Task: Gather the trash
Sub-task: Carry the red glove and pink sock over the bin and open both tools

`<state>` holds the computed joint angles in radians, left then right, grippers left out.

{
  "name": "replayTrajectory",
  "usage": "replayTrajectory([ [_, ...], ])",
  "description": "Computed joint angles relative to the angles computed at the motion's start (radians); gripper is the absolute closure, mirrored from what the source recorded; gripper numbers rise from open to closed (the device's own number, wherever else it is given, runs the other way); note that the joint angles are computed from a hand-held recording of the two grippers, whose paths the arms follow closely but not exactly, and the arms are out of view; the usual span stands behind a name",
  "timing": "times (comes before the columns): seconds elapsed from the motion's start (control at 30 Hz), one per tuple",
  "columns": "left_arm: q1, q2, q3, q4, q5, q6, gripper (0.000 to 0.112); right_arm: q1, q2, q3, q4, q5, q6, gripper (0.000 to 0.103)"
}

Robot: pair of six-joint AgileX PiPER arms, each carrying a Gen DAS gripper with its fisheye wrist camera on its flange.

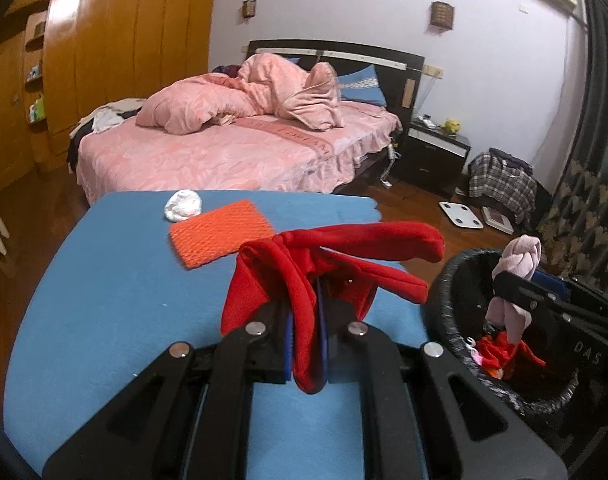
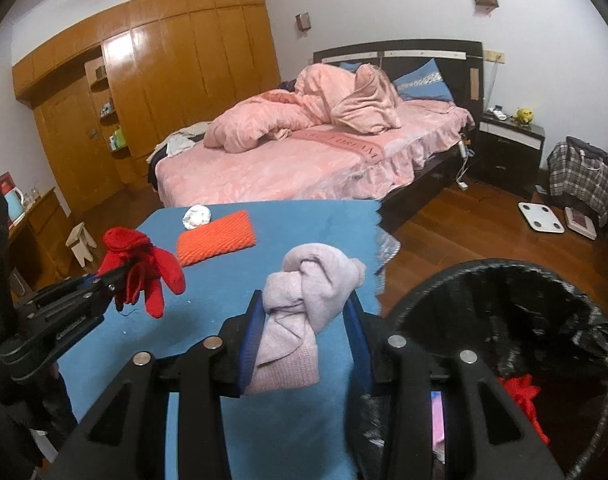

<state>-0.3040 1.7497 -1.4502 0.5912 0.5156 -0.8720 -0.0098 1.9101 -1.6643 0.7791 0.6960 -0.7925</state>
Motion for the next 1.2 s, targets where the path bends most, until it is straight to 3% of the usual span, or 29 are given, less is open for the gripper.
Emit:
replayTrajectory([
  [0.37, -0.144, 0.029, -0.067, -0.004, 0.019, 0.014, 0.103, -0.162, -0.087, 0.110, 0.074, -0.007, -0.102, 0.063],
  [0.6, -0.195, 0.108, -0.159, -0.084, 0.019, 0.092, 0.103, -0.261, -0.086, 0.127, 0.077, -0.017, -0.124, 0.063],
  [0.87, -0.248, 0.273, -0.391, -0.195, 0.062, 0.236, 0.103, -0.362, -0.031, 0.071, 0.073, -0.002, -0.142, 0.063],
  [1.2, -0.289, 0.526, -0.761, -0.335, 0.197, 0.416, 0.103, -0.427, 0.079, -0.059, 0.034, 0.034, -0.116, 0.063],
])
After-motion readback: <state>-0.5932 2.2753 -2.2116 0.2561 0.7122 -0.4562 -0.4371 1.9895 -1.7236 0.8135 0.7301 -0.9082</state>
